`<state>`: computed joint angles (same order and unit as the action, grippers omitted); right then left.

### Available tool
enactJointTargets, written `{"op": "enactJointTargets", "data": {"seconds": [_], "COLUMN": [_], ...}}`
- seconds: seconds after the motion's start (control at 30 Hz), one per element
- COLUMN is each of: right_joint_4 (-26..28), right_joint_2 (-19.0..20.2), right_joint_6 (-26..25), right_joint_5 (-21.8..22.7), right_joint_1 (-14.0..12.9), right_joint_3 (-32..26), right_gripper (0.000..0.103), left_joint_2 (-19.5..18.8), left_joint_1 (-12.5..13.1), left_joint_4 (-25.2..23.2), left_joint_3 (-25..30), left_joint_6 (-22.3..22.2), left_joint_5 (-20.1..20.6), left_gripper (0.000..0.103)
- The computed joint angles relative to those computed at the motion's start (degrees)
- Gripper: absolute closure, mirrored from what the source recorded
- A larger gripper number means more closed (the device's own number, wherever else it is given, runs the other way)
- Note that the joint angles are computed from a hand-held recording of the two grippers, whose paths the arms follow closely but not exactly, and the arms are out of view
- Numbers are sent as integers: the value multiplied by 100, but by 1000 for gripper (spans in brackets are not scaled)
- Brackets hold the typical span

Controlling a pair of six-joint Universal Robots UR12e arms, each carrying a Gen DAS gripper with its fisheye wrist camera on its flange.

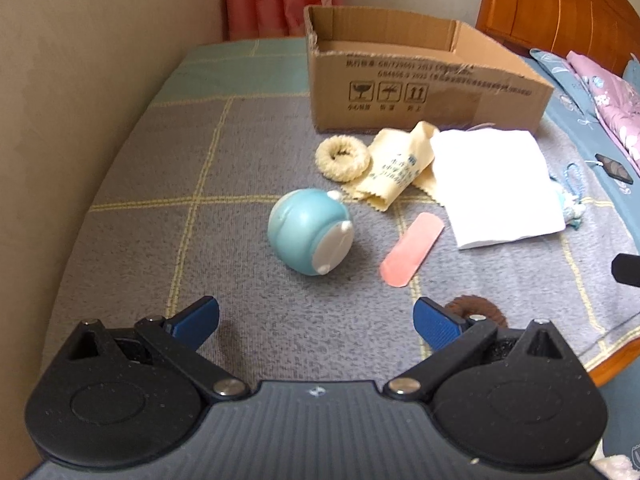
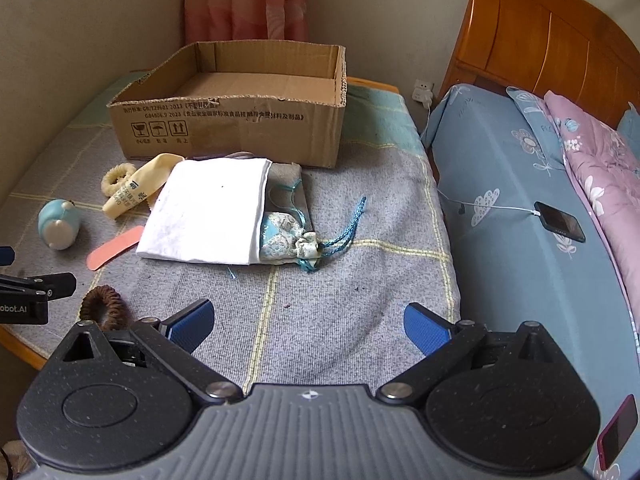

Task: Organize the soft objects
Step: 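Reach to the light-blue figurine with the left tool while the right tool grasps the brown hair tie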

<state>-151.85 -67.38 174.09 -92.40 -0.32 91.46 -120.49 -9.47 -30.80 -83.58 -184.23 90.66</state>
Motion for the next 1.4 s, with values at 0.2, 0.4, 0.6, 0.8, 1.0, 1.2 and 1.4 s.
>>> {"op": "enactJointTargets", "data": {"seconds": [0.2, 0.4, 0.6, 0.8, 1.0, 1.2, 1.4], "right_joint_4": [109, 366, 559, 775, 783, 576, 514], "right_joint_2": [80, 141, 190, 316, 355, 378, 393], "right_joint_6": [-112, -691, -1511, -2116, -2669, -2932, -2935], "right_joint_5": [124, 770, 1833, 2237, 2403, 2371, 2355], "right_joint_1": [-4, -20, -49, 12, 99, 171, 193], "right_joint_3": [-95, -181, -204, -310, -280, -243, -259], "right_gripper": [1, 1, 1, 3, 15, 33, 52], "left_joint_2": [-76, -93, -79, -27, 14, 11, 16], "left_joint_1": [12, 53, 73, 72, 109, 122, 131], "left_joint_4": [-86, -31, 208, 295, 425, 506, 705], "left_joint_3": [81, 87, -12, -102, -194, -219, -267], "left_joint_6": [25, 123, 209, 104, 82, 133, 223], "left_joint_5": [35, -44, -78, 6, -82, -116, -145], "left_gripper": [0, 0, 0, 0, 0, 1, 2]}}
